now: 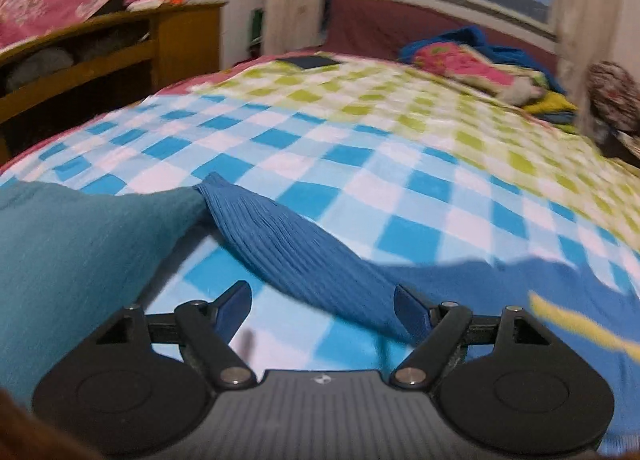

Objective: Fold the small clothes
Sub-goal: 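Grasp the other sweater sleeve with the left tool, then fold the held sleeve across the sweater body with the left tool and release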

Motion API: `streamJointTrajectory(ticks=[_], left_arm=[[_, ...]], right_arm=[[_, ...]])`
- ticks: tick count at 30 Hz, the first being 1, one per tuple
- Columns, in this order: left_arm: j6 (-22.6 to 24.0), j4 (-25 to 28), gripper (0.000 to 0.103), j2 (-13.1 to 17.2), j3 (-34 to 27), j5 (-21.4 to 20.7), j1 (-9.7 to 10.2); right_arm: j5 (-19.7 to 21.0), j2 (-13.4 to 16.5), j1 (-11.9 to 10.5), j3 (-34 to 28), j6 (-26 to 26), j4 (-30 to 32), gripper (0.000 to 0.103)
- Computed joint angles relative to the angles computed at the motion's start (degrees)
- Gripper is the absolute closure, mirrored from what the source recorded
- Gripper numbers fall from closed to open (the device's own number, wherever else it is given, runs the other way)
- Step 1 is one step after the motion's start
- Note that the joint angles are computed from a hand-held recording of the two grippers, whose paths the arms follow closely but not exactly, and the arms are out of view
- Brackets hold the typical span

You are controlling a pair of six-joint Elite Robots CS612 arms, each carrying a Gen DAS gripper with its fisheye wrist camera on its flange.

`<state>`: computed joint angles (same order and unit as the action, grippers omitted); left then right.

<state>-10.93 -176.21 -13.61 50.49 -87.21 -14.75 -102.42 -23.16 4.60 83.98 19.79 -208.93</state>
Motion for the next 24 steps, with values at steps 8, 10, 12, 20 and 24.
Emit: streamJointTrajectory(ticks=[8, 10, 12, 20, 24], left_arm=[[-7.56, 18.29, 0.028, 7.42, -18.09, 8.12, 0.03], [-6.51, 20.20, 0.050, 8.74, -20.82, 9.56, -0.16], [-6.24, 21.83, 0.060, 9.70, -23.02, 9.21, -0.08], [-9.00, 20.03, 0.071, 9.72, -23.63, 6.61, 0.42], [-10.18, 22.31, 0.053, 10.94, -26.34, 5.97, 0.39]], right_arm=[[2.51, 0.56, -0.42, 0.39, 2.72, -1.89, 0.067], [2.89, 0.80, -0.42, 0.17, 2.83, -1.80, 0.067], [3.11, 0.93, -0.41, 0.01, 3.08, -1.64, 0.067], [3.71, 0.80, -0.49, 0.37, 3.71, -3.39, 0.066], [3.94, 0.72, -0.45, 0.28, 3.73, -3.19, 0.066]])
